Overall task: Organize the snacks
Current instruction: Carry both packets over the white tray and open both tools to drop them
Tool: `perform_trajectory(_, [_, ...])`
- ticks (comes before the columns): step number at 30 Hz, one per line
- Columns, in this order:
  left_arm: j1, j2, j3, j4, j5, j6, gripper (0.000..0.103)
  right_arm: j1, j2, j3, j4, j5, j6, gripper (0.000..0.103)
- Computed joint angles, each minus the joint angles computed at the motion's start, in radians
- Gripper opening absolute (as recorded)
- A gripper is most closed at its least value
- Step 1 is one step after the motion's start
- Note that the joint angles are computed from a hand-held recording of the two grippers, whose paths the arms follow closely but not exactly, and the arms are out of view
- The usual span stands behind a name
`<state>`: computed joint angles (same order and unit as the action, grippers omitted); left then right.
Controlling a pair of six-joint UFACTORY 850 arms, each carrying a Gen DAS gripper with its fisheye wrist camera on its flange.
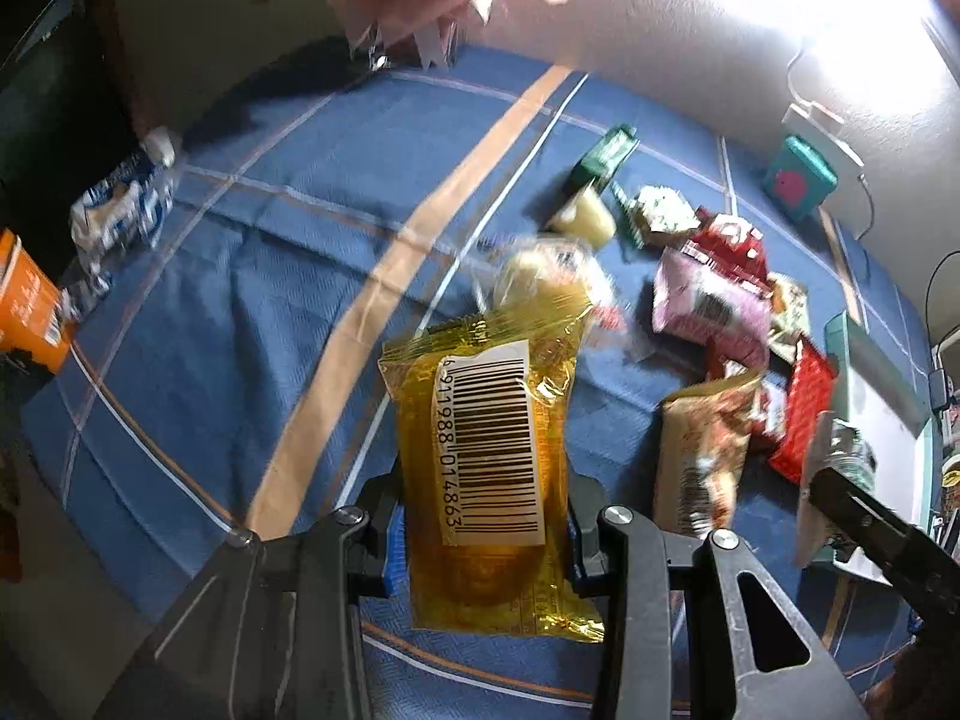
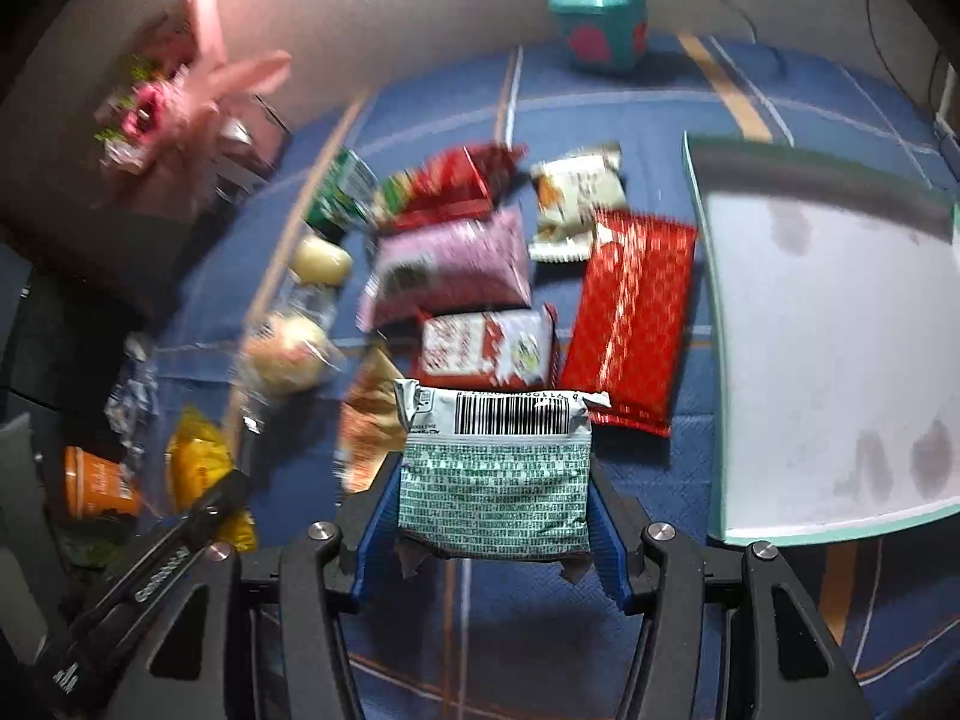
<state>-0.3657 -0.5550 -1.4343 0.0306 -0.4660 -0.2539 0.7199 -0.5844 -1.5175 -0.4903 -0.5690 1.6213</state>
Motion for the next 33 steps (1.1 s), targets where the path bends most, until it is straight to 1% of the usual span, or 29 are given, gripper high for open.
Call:
perform_trajectory(2, [-0.009,0.005,-0.012,0.019,-0.004,-0.018,0.04,0.006,0.024,0.01,-0.067,-0.014,0.05,0.059])
perform_trajectory(4, [-0.021,0.006,-0.037,0.045,-0.012,-0.037,0.04,0.013,0.045,0.018,-0.121,-0.054,0.093,0.059])
perform_trajectory(8, [-0.05,0.009,-0.073,0.057,-0.029,-0.019,0.04,0.01,0.072,0.049,-0.174,-0.106,0.162,0.059])
perform_trajectory(12, [-0.099,-0.011,-0.137,0.031,-0.055,0.04,0.04,-0.011,0.149,0.146,-0.216,-0.13,0.271,0.059])
perform_trajectory(18, [-0.178,-0.062,-0.23,-0.044,-0.092,0.139,0.04,-0.039,0.261,0.292,-0.234,-0.211,0.407,0.059])
perform_trajectory(24, [-0.259,-0.119,-0.308,-0.112,-0.087,0.234,0.04,-0.068,0.368,0.432,-0.242,-0.261,0.524,0.059])
perform_trajectory(29, [-0.309,-0.191,-0.383,-0.175,-0.099,0.301,0.04,-0.09,0.413,0.498,-0.267,-0.27,0.585,0.059])
perform_trajectory(31, [-0.328,-0.225,-0.413,-0.183,-0.102,0.312,0.04,-0.106,0.417,0.516,-0.274,-0.245,0.594,0.059])
perform_trajectory(33, [-0.34,-0.268,-0.455,-0.177,-0.122,0.319,0.04,-0.123,0.415,0.53,-0.281,-0.224,0.592,0.059])
